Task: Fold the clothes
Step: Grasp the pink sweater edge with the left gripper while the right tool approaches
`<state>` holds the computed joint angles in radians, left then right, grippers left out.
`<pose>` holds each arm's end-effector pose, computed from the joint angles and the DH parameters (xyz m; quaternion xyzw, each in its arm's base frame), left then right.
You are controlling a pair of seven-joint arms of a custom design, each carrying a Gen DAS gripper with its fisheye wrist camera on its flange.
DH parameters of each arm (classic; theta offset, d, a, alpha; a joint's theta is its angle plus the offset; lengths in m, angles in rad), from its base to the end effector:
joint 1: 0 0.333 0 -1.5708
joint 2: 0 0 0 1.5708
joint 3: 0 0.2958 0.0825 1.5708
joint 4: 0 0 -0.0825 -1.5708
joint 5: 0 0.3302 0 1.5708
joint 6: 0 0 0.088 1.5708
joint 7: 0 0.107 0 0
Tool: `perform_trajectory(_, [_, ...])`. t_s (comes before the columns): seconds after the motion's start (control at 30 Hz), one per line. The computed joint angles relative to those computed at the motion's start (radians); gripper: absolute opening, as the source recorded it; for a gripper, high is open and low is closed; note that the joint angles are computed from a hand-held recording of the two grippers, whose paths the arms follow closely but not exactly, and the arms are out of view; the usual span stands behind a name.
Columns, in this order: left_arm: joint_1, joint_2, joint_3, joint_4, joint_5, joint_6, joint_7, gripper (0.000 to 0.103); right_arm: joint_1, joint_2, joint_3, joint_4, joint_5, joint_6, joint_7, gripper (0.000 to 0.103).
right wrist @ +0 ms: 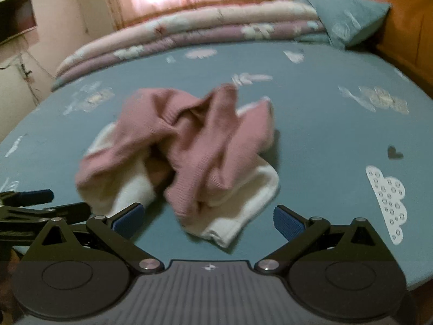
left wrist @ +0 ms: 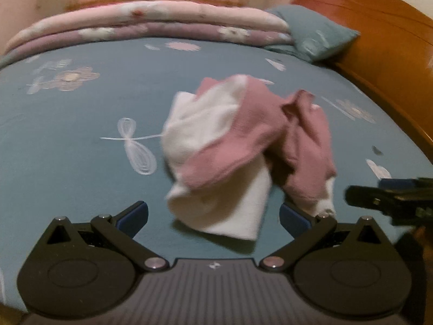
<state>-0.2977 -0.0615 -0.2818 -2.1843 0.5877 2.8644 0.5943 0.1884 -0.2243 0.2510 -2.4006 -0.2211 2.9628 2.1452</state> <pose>0.4180 -0.3133 0.5012 -0.6124 0.6882 -0.3424 0.1848 0.4175 0.2198 0.5007 -0.6794 0.6250 -0.1856 0.3367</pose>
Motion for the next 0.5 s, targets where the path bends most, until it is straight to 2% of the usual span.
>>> perform_trajectory(0.1, [-0.016, 0.026, 0.011, 0.024, -0.127, 0.008, 0.14, 0.103, -0.066, 0.031, 0.041, 0.041, -0.124, -0.094, 0.093, 0.103])
perform_trajectory(0.2, [-0.021, 0.049, 0.013, 0.053, -0.184, 0.014, 0.234, 0.103, -0.078, 0.057, 0.035, 0.065, -0.236, -0.172, 0.169, 0.103])
perform_trajectory(0.27, [-0.02, 0.06, 0.014, 0.075, -0.145, 0.012, 0.235, 0.103, -0.06, 0.071, 0.01, 0.069, -0.251, -0.193, 0.176, 0.103])
perform_trajectory(0.33, [-0.023, 0.074, 0.013, 0.112, -0.063, -0.013, 0.211, 0.102, -0.03, 0.081, -0.028, 0.065, -0.223, -0.182, 0.149, 0.103])
perform_trajectory(0.4, [-0.028, 0.093, 0.012, 0.147, -0.028, -0.024, 0.246, 0.101, -0.004, 0.089, -0.062, 0.062, -0.196, -0.165, 0.124, 0.103])
perform_trajectory(0.5, [-0.045, 0.133, 0.015, 0.208, 0.033, -0.058, 0.302, 0.091, 0.017, 0.097, -0.092, 0.056, -0.168, -0.136, 0.086, 0.103])
